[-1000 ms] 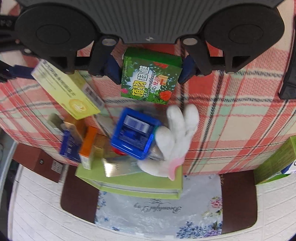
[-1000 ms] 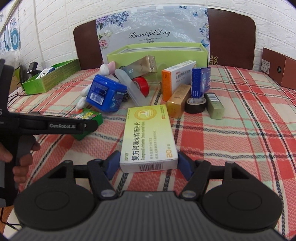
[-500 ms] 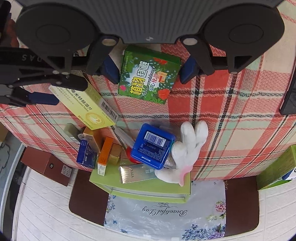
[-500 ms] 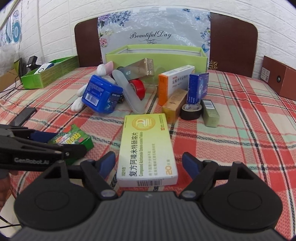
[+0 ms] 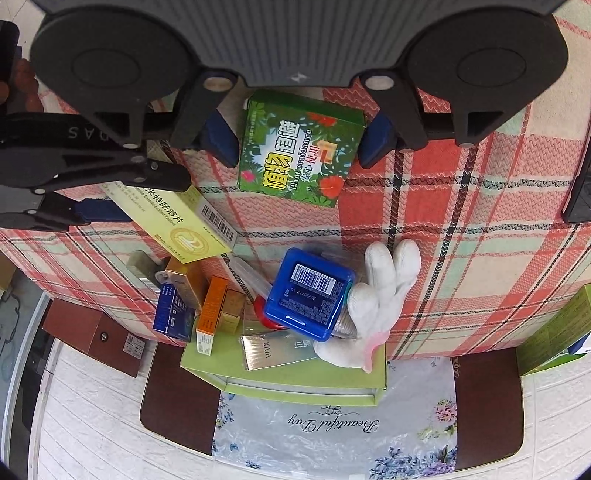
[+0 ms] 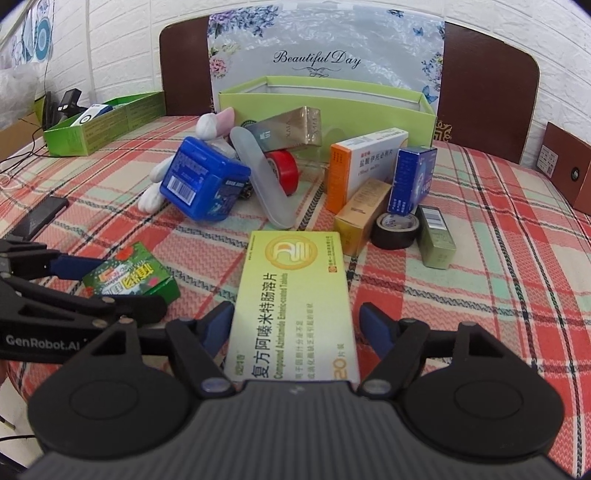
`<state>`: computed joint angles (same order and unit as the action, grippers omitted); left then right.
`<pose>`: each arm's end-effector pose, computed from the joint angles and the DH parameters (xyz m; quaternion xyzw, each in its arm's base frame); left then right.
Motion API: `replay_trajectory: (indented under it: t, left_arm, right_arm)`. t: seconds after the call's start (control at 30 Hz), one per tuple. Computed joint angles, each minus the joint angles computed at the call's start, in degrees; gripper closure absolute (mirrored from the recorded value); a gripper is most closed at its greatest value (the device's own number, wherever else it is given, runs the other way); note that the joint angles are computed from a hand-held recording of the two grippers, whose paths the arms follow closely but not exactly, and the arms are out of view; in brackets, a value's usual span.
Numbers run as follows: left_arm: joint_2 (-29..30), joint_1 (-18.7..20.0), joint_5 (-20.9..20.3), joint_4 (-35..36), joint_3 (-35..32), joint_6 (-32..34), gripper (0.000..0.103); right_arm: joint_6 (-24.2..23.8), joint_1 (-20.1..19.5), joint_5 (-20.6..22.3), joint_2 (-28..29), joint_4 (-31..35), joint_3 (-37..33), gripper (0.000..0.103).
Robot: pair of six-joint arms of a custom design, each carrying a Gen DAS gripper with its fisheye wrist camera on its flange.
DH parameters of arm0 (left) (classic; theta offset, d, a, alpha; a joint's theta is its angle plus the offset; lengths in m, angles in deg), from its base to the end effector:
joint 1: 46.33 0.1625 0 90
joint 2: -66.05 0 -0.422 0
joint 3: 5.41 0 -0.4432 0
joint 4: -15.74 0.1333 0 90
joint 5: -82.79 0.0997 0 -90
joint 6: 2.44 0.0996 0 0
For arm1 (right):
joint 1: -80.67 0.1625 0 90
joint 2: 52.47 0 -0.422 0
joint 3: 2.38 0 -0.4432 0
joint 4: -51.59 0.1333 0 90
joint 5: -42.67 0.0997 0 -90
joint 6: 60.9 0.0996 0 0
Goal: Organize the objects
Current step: 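Grasp the green candy box with left gripper while right gripper grasps yellow medicine box, then lower both boxes into the green box and open both grippers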
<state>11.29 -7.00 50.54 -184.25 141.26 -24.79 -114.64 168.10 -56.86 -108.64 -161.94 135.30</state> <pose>-0.1251 -0.3837 0.0446 0.1380 0.8571 -0.3943 0.3015 0.0970 -0.4450 0.0685 0.3749 -0.8519 0.2784 0.2370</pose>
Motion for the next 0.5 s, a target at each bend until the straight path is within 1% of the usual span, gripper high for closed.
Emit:
replay_trajectory:
  t: [0.1, 0.2, 0.23, 0.27, 0.5]
  left_arm:
    - [0.14, -0.01, 0.31, 0.18, -0.17, -0.15, 0.028]
    - [0.42, -0.02, 0.59, 0.67, -0.47, 0.32, 0.028]
    - [0.46, -0.06, 0.65, 0.72, -0.51, 0.45, 0.03]
    - [0.49, 0.01, 0.48, 0.24, -0.48, 0.91, 0.033]
    - [-1.03, 0.14, -0.7, -0.15, -0.03, 0.59, 0.036]
  right_arm:
    - [-0.1, 0.0, -0.16, 0.28, 0.11, -0.31, 0.032]
    - [0.21, -0.18, 0.15, 0.05, 1.09, -0.38, 0.035]
    - [0.22, -0.26, 0.31, -0.03, 1.29, -0.36, 0.037]
    - [0.18, -0.34, 0.47, -0.09, 1.41, -0.33, 0.037]
    - [0.2, -0.94, 1.64, -0.43, 1.5, 0.02, 0.038]
